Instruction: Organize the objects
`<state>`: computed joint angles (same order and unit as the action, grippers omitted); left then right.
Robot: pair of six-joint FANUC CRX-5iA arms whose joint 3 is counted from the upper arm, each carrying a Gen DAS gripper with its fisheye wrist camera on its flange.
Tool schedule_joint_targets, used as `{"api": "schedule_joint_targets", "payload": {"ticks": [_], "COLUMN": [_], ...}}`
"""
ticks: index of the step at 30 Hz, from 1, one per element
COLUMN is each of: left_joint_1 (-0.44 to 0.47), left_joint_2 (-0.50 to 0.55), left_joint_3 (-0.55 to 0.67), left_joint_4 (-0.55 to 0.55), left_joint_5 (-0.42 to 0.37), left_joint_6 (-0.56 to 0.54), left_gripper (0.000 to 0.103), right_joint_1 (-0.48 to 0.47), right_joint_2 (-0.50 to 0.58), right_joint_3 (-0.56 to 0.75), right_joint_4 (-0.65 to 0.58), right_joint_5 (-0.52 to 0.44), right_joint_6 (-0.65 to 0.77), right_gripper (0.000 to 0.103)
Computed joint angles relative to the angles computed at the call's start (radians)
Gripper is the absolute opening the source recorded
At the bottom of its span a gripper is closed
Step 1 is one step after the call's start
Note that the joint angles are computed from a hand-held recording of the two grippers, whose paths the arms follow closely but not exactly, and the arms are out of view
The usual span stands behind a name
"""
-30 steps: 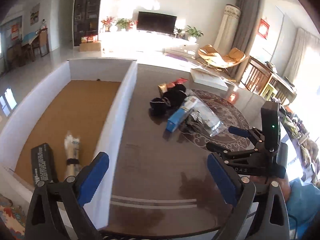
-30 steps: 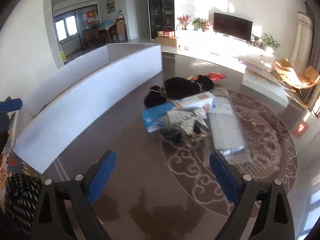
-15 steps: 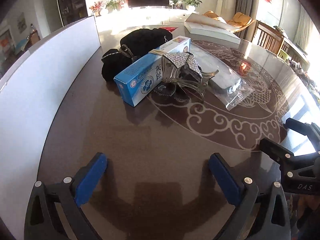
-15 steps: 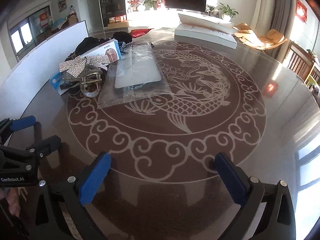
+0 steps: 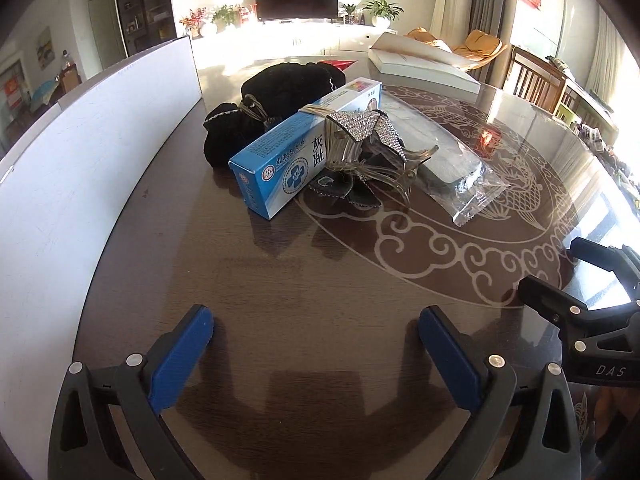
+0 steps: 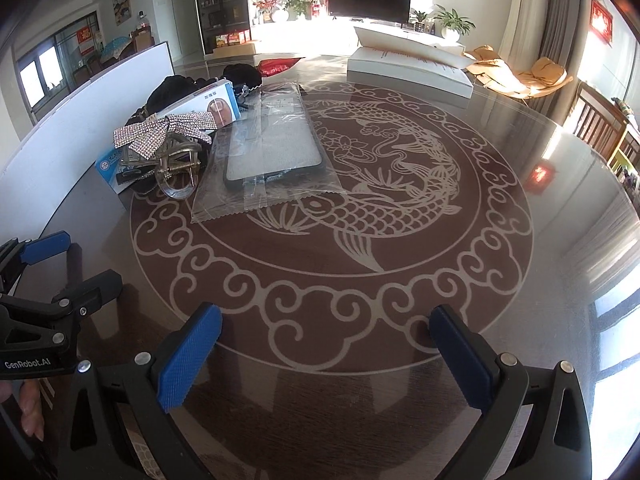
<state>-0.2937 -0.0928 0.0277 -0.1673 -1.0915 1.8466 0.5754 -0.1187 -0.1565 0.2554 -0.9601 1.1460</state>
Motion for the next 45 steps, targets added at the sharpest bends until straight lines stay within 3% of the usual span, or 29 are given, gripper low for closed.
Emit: {"api": "schedule_joint_targets", "payload": {"ticks": [45], "left_joint_1": [0.017], "left_joint_2": [0.009], "left_joint_3": [0.001], "left_joint_4": [0.013], "left_joint_5": [0.014], "left_joint_6": [-0.022], "left_gripper": [0.103], "right_joint_1": [-0.001], "right_joint_2": [0.000], "right_joint_3": [-0.001], "right_joint_4": [0.000], "right_joint_5": [0.002], "right_joint_6": [0.000], "right_gripper": [0.103]}}
